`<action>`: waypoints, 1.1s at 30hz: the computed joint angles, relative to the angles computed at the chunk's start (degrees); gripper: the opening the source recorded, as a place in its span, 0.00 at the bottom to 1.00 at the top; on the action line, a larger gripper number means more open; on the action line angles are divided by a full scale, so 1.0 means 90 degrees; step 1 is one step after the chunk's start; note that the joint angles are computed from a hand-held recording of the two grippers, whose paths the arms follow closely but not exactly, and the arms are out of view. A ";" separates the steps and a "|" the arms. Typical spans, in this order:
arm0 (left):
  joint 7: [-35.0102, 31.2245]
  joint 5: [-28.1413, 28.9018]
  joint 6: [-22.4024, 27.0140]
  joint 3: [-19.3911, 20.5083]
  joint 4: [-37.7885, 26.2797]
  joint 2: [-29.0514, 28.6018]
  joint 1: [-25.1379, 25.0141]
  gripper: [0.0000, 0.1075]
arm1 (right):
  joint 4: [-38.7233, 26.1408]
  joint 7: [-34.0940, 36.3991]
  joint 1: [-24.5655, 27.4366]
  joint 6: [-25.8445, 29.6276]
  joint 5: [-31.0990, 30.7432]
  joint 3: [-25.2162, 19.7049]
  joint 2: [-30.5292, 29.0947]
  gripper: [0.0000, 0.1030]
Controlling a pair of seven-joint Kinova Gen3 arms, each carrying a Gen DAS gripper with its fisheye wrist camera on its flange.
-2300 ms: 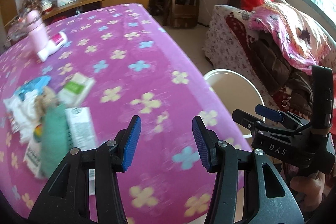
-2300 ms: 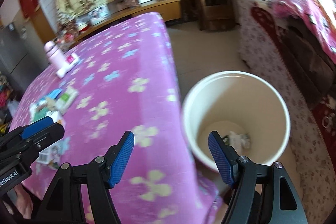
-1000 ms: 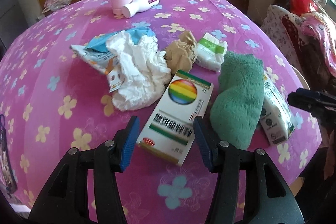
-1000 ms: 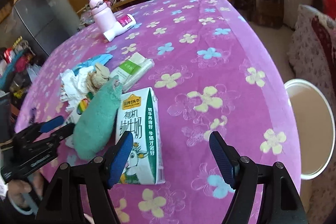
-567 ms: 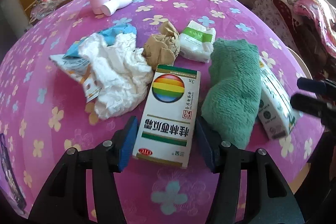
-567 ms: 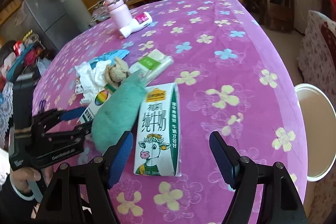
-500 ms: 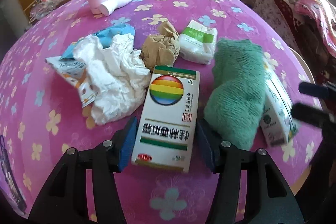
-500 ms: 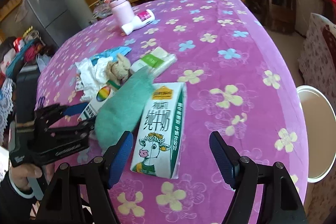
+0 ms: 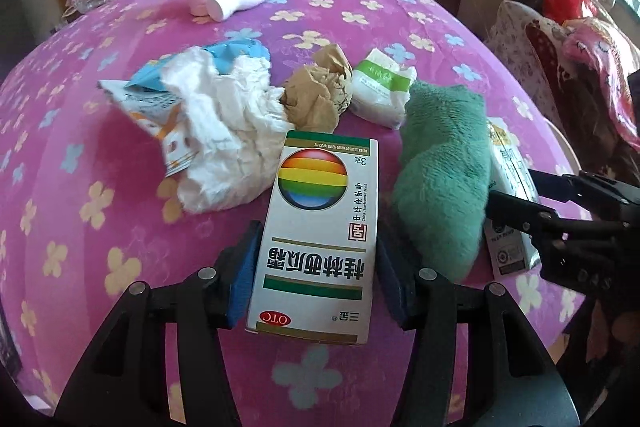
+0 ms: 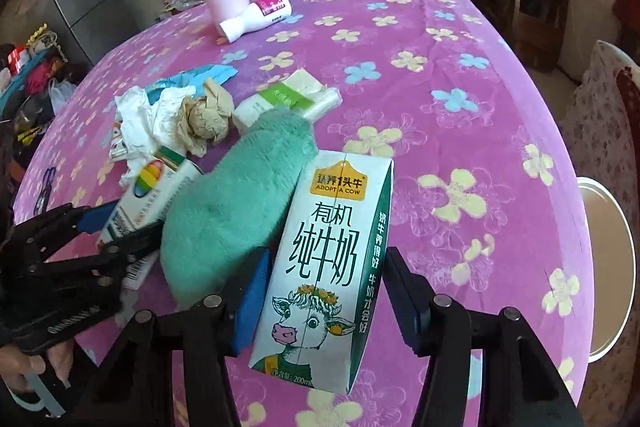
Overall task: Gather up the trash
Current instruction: 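Grasp the white milk carton with the right gripper while the left grasps the rainbow medicine box, then carry the milk carton and rainbow box over the white bucket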
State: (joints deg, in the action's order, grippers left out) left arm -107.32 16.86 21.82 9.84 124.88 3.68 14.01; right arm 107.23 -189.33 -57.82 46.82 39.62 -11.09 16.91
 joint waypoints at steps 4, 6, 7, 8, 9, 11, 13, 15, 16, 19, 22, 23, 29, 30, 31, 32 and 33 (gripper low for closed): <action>-0.0380 0.0314 0.0041 -0.0055 0.0218 -0.0316 -0.0073 0.48 | 0.0082 0.0400 0.0036 0.0398 -0.0343 -0.0158 -0.0165 0.53; -0.0477 0.0459 0.0045 -0.0113 0.0294 -0.0373 -0.0066 0.48 | 0.0215 0.0627 0.0215 0.0348 -0.0665 -0.0234 -0.0335 0.53; -0.0532 0.0557 0.0040 -0.0136 0.0322 -0.0378 -0.0063 0.48 | 0.0255 0.0665 0.0281 0.0314 -0.0763 -0.0245 -0.0389 0.53; -0.0522 0.0587 0.0026 -0.0146 0.0334 -0.0372 -0.0052 0.48 | 0.0300 0.0603 0.0324 0.0284 -0.0766 -0.0264 -0.0425 0.53; -0.0446 0.0569 0.0011 -0.0144 0.0345 -0.0372 -0.0034 0.48 | 0.0339 0.0438 0.0280 0.0290 -0.0687 -0.0217 -0.0442 0.54; -0.0299 0.0550 -0.0008 -0.0134 0.0373 -0.0435 0.0009 0.48 | 0.0354 0.0217 0.0246 0.0294 -0.0533 -0.0215 -0.0395 0.54; -0.0197 0.0516 -0.0007 -0.0128 0.0391 -0.0545 0.0062 0.48 | 0.0431 -0.0010 0.0228 0.0147 -0.0342 -0.0232 -0.0342 0.51; -0.0100 0.0469 -0.0029 -0.0117 0.0432 -0.0742 0.0139 0.48 | 0.0539 -0.0449 0.0055 0.0122 -0.0065 -0.0174 -0.0354 0.51; -0.0014 0.0405 -0.0048 -0.0107 0.0445 -0.0831 0.0182 0.48 | 0.0582 -0.0596 0.0028 0.0118 0.0009 -0.0182 -0.0391 0.50; 0.0199 0.0262 -0.0057 -0.0085 0.0407 -0.1032 0.0334 0.48 | 0.0718 -0.0976 -0.0057 0.0219 0.0283 -0.0275 -0.0617 0.50; 0.0573 0.0004 -0.0089 0.0046 0.0302 -0.1088 0.0456 0.48 | 0.0682 -0.1093 -0.0116 0.0651 0.0467 -0.0476 -0.0785 0.50; 0.0676 -0.0068 -0.0100 0.0069 0.0271 -0.1084 0.0497 0.48 | 0.0696 -0.1149 -0.0135 0.0795 0.0520 -0.0546 -0.0869 0.50; 0.1498 -0.0656 -0.0167 0.0385 -0.0002 -0.0942 0.0758 0.48 | 0.0917 -0.1552 -0.0062 0.1282 0.0635 -0.0935 -0.1273 0.50; 0.1685 -0.0815 -0.0189 0.0466 -0.0049 -0.0910 0.0801 0.48 | 0.0974 -0.1610 -0.0037 0.1347 0.0626 -0.0995 -0.1348 0.50; 0.1832 -0.0938 -0.0214 0.0514 -0.0085 -0.0875 0.0848 0.48 | 0.1020 -0.1655 -0.0008 0.1398 0.0615 -0.1053 -0.1400 0.50; 0.2003 -0.1080 -0.0228 0.0577 -0.0143 -0.0822 0.0901 0.48 | 0.1069 -0.1712 0.0014 0.1466 0.0599 -0.1113 -0.1461 0.50; 0.2151 -0.1199 -0.0235 0.0619 -0.0191 -0.0779 0.0960 0.48 | 0.1131 -0.1783 0.0031 0.1540 0.0579 -0.1174 -0.1534 0.50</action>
State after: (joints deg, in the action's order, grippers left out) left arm -87.97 6.08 19.70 15.41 123.16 -3.33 22.65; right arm 117.41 -205.38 -57.54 60.69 44.83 -21.66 3.11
